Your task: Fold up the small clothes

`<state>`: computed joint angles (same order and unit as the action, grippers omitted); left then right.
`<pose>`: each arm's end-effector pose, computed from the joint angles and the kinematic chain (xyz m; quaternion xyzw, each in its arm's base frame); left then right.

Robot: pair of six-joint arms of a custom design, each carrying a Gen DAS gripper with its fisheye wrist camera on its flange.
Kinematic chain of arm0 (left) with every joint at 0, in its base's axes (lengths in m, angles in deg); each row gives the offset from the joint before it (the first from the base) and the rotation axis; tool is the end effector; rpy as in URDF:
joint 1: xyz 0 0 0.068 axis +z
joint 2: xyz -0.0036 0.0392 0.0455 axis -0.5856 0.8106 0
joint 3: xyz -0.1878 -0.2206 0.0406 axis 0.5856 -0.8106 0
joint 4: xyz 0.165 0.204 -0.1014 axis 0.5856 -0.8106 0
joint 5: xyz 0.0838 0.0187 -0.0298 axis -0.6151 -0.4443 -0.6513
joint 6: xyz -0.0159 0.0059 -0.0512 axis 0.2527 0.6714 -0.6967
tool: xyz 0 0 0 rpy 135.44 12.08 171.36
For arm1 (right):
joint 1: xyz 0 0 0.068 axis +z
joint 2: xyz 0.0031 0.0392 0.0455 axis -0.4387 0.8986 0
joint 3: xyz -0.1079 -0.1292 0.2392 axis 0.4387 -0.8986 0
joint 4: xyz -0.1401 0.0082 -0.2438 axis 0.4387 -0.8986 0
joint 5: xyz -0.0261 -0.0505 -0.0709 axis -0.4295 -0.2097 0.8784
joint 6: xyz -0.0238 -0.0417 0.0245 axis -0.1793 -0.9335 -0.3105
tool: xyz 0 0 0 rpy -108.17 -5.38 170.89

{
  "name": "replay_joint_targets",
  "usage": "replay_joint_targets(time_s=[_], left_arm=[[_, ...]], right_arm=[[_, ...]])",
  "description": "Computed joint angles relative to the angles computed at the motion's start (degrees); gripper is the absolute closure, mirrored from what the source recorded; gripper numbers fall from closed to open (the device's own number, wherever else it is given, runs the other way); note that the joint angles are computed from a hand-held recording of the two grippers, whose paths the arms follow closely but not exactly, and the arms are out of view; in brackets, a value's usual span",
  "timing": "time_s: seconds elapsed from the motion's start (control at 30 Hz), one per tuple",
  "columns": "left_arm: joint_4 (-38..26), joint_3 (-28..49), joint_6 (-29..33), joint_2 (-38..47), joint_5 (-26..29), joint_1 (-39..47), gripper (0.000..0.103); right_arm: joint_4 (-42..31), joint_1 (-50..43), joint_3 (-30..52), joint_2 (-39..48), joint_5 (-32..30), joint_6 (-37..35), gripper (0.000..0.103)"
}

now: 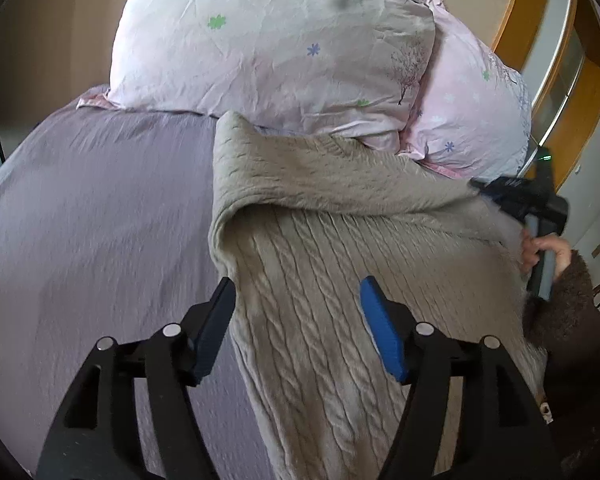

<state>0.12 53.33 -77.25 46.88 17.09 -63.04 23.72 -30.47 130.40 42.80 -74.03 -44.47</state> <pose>0.1801 -0.0883 0.2000 -0.0361 0.9145 -0.1442 0.3763 0.3895 -0.0154 0.1925 0.0799 0.8870 0.2380 0.3876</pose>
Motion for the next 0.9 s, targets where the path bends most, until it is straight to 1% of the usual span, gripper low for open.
replay_joint_targets(time_s=[0.07, 0.1, 0.13, 0.17, 0.23, 0.27, 0.3, 0.33, 0.37, 0.43, 0.47, 0.5, 0.57, 0.63, 0.67, 0.8, 0.83, 0.9], left_arm=[[-1.06, -0.86, -0.26, -1.74, -0.19, -0.78, 0.035], [-1.15, -1.07, -0.39, -1.9, -0.45, -1.46, 0.034], [-1.32, -1.35, -0.59, -2.11, -0.65, -2.23, 0.034], [-1.59, -1.52, -0.79, -2.15, -0.65, -2.82, 0.033], [-2.89, -1.81, -1.64, -2.69, -1.32, -4.16, 0.033], [-4.23, -2.31, -2.43, -3.99, -1.8, -5.4, 0.033], [-5.13, -2.71, -2.86, -5.08, -1.95, -5.94, 0.033], [-6.45, -3.26, -3.64, -6.67, -2.29, -6.85, 0.032], [-8.0, -4.05, -4.65, -8.74, -2.44, -7.87, 0.032], [-10.2, -5.35, -6.59, -11.91, -2.25, -9.23, 0.032], [-11.92, -6.33, -8.43, -14.23, -2.2, -10.69, 0.032], [-12.71, -6.82, -9.38, -15.36, -2.31, -11.58, 0.032], [-14.68, -8.08, -12.66, -18.44, -3.66, -15.32, 0.032], [-16.08, -8.96, -15.23, -20.68, -4.84, -18.6, 0.032], [-17.29, -9.2, -17.47, -21.83, -7.41, -22.02, 0.032], [-20.39, -9.13, -23.5, -23.29, -12.34, -30.56, 0.034], [-21.15, -8.98, -25.02, -23.03, -13.88, -32.82, 0.038], [-23.01, -8.17, -28.84, -21.0, -17.64, -37.81, 0.051]], right_arm=[[2.11, -1.5, -4.44, -5.06, 5.14, 1.18, 0.091], [1.71, -2.14, -5.77, -6.35, 7.92, 1.32, 0.091], [0.47, -2.44, -5.82, -6.4, 9.67, 0.81, 0.09], [-2.95, -3.0, -5.32, -5.95, 11.05, -0.6, 0.088], [-7.17, -4.93, -5.66, -6.38, 8.7, -0.65, 0.082], [-7.01, -6.82, -8.07, -8.16, 5.48, -1.04, 0.067], [-6.29, -8.71, -11.17, -10.86, 2.68, -2.46, 0.047], [-5.47, -10.06, -14.01, -13.53, 1.01, -4.1, 0.041], [-5.6, -11.59, -17.02, -16.86, -0.78, -6.78, 0.04], [-7.7, -14.45, -21.54, -21.57, -4.28, -11.51, 0.041], [-9.86, -16.5, -23.33, -23.06, -6.74, -14.42, 0.042], [-11.21, -18.29, -24.69, -23.71, -8.61, -16.59, 0.05], [-15.52, -22.43, -26.98, -24.93, -12.12, -21.55, 0.061], [-17.92, -25.37, -29.28, -26.42, -13.56, -24.57, 0.062], [-19.68, -27.72, -30.56, -27.38, -14.62, -27.1, 0.063], [-25.94, -34.22, -34.08, -29.48, -19.78, -35.47, 0.072], [-29.51, -36.44, -34.44, -29.5, -22.21, -39.7, 0.074], [-35.03, -38.49, -34.44, -27.66, -25.42, -46.05, 0.084]])
